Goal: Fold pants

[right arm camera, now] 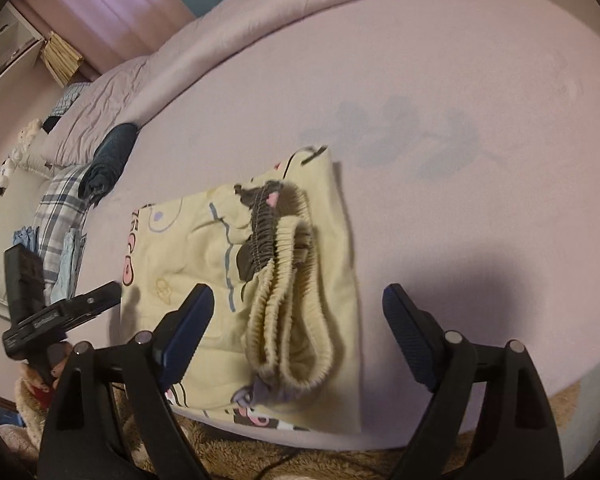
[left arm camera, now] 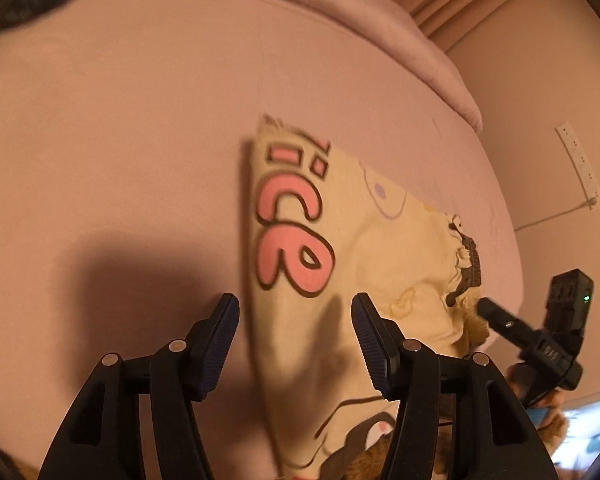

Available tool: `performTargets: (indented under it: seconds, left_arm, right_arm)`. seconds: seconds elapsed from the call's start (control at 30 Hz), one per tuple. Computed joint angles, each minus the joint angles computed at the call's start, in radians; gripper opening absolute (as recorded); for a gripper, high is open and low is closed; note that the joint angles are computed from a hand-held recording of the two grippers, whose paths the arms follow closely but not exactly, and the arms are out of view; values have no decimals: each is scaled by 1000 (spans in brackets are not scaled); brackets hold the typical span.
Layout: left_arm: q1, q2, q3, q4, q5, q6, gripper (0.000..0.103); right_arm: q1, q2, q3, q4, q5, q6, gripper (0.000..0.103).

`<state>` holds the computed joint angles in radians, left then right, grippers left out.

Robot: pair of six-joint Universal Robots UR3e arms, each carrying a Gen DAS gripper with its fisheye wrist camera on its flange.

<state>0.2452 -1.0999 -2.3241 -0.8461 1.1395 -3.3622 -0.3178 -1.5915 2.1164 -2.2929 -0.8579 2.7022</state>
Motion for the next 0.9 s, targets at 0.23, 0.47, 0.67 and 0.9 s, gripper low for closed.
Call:
performTargets:
  seconds: [0.23, 0.47, 0.67, 0.9]
  left_arm:
    - [-182, -184, 35, 223, 152, -105, 42]
    - [-230, -151, 86, 195, 202, -119, 16]
    - [-205, -58, 200, 99, 168, -69, 16]
    - [-105, -20, 297, 41, 113, 1, 16]
  right_arm:
    - [78, 74, 49, -218, -34, 69, 74]
    - [99, 83, 20, -250, -37, 108, 22]
    - [93, -11, -41, -214, 36, 103, 21]
    - [108, 30, -187, -247, 91, 167, 21]
